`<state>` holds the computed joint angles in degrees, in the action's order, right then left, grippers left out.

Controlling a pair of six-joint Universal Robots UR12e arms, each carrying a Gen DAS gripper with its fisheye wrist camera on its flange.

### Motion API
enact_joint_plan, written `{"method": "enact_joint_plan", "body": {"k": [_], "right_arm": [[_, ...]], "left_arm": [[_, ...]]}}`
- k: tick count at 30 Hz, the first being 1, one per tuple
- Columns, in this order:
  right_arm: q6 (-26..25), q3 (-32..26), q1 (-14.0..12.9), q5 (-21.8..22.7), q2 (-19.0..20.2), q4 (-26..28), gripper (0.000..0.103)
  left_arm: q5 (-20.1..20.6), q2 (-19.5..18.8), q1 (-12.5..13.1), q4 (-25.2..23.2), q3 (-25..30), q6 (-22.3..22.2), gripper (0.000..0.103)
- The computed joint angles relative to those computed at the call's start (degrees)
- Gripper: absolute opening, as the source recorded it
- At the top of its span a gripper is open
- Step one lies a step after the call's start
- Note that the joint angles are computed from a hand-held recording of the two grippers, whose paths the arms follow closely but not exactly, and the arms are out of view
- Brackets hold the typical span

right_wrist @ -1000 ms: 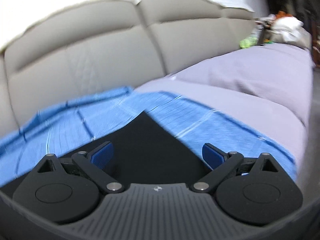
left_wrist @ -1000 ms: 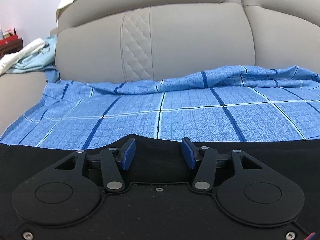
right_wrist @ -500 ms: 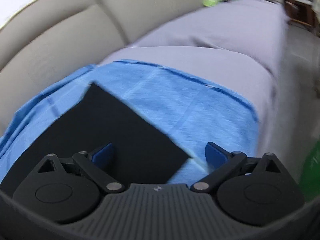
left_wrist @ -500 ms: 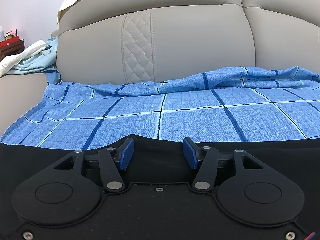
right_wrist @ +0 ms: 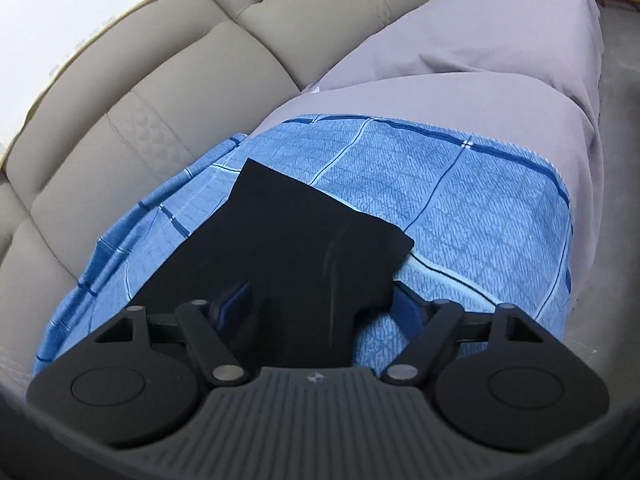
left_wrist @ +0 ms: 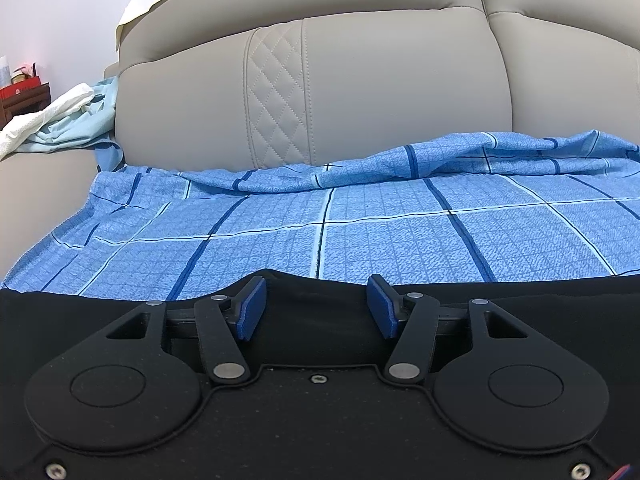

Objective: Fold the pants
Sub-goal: 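Grasp the trouser corner with the right gripper and lift it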

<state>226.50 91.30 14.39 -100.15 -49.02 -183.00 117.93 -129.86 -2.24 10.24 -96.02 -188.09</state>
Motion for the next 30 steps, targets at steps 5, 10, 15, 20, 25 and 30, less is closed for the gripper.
{"method": "enact_joint_plan", "body": {"k": [5,10,15,20,25,30], "right_arm": [[-3.15,-3.77,-0.28,-1.58,2.01,2.38,0.079],[-2.58,-4.33,-0.11,-0.90,2.49,0.95,0.066],[-5.82,-4.24,0.27,1.38,2.63,0.04,0.065],[-5.69,-6.64,-0.08,0.22,4.25,-0.15,0.062],[-5.54,-8.12,1.64,-8.92,4.45,4.81,0.015],[-6.16,-8.36,2.79,-12.58,4.22,5.31,0.012]], "left_arm": [[0.09,-0.04,-0.03,0.04,0.03,0.02,0.055],[0.00,-0.04,-0.01,0.09,0.00,0.08,0.056],[0.11,-0.06,-0.01,0.11,-0.01,0.06,0.057],[0.43,0.05,0.03,-0.52,0.09,-0.75,0.062],[1.04,2.12,-0.07,-5.01,-0.82,0.37,0.068],[-2.63,6.66,1.93,-8.53,-4.76,-0.13,0.072]]}}
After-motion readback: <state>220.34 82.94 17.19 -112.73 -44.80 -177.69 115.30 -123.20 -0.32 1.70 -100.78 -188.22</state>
